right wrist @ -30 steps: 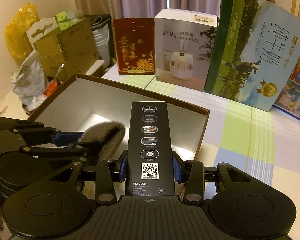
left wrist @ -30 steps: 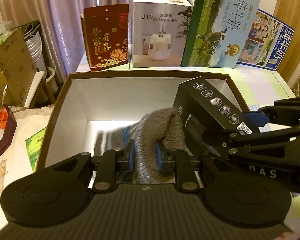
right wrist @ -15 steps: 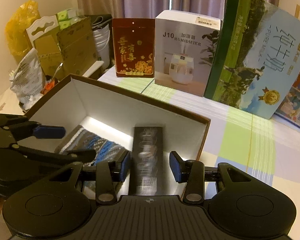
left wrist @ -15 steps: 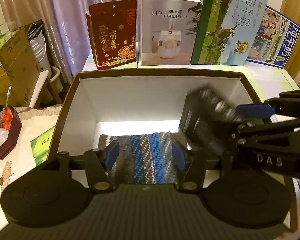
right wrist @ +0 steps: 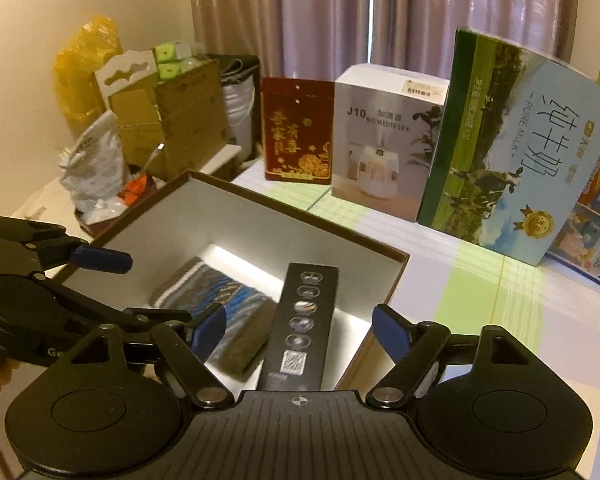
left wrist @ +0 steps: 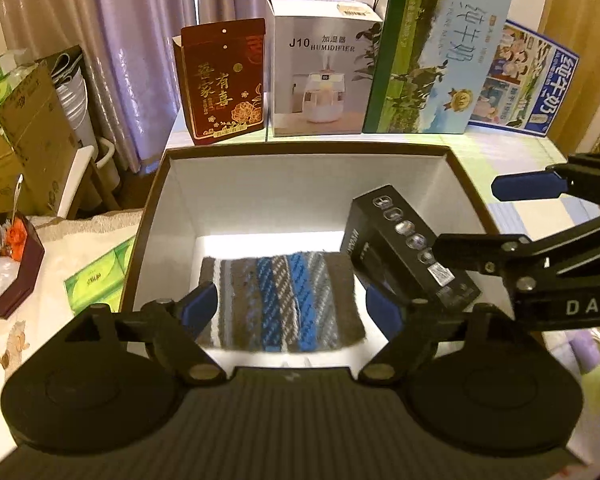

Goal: Organize objects
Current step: 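Open the left tool on the cloth while the right tool releases the black box, then withdraw both tools from the brown box back over the table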

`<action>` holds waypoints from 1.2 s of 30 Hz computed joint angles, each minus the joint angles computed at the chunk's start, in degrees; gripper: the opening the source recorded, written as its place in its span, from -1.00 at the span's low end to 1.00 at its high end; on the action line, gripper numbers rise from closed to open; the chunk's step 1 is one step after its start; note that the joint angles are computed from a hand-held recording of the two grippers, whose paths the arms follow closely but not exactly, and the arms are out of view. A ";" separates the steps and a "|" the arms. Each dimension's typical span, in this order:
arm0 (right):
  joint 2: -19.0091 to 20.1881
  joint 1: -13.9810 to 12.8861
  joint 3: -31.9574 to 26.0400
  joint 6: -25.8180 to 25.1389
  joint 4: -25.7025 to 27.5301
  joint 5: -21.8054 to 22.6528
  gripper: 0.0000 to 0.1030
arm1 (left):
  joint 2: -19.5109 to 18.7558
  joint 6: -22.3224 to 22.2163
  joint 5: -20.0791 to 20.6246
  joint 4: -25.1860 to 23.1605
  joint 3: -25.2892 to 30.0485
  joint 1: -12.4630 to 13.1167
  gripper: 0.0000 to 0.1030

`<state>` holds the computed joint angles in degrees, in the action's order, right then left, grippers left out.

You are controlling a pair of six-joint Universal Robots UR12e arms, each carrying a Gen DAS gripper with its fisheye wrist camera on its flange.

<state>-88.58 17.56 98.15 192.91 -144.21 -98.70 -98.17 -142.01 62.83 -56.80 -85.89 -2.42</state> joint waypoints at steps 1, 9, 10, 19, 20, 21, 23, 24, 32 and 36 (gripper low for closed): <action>-0.37 0.13 0.29 0.18 -0.22 0.22 0.59 | 0.39 0.02 -0.09 -0.57 -0.09 0.24 0.52; -3.51 1.21 2.21 3.46 -1.08 0.59 0.75 | 3.84 -0.63 -0.23 -1.51 -1.97 2.04 0.67; -3.88 1.36 2.44 3.67 -1.18 0.63 0.76 | 4.34 -1.08 -0.27 -1.43 -2.28 2.32 0.68; -7.81 2.71 4.98 7.51 -1.20 1.02 0.82 | 8.72 -1.71 -0.59 -4.34 -4.66 4.44 0.70; -8.16 2.93 5.20 7.85 -1.03 0.83 0.82 | 9.17 -1.63 -0.71 -4.85 -4.92 4.64 0.70; -8.50 3.21 5.45 8.21 -0.87 0.45 0.83 | 9.64 -1.63 -0.91 -5.32 -5.21 4.85 0.70; -9.18 3.59 5.90 8.83 -0.51 0.30 0.83 | 10.56 -1.73 -1.27 -5.91 -5.96 5.22 0.70; -9.56 3.80 6.21 9.15 -0.40 0.29 0.83 | 11.12 -1.80 -1.33 -6.19 -6.42 5.38 0.70; -12.28 5.76 8.26 11.07 0.83 -0.93 0.84 | 14.83 -1.12 -1.77 -8.45 -9.24 6.19 0.70; -13.62 6.62 9.32 12.36 1.39 -1.58 0.84 | 16.72 -0.13 -2.26 -9.26 -10.53 6.49 0.70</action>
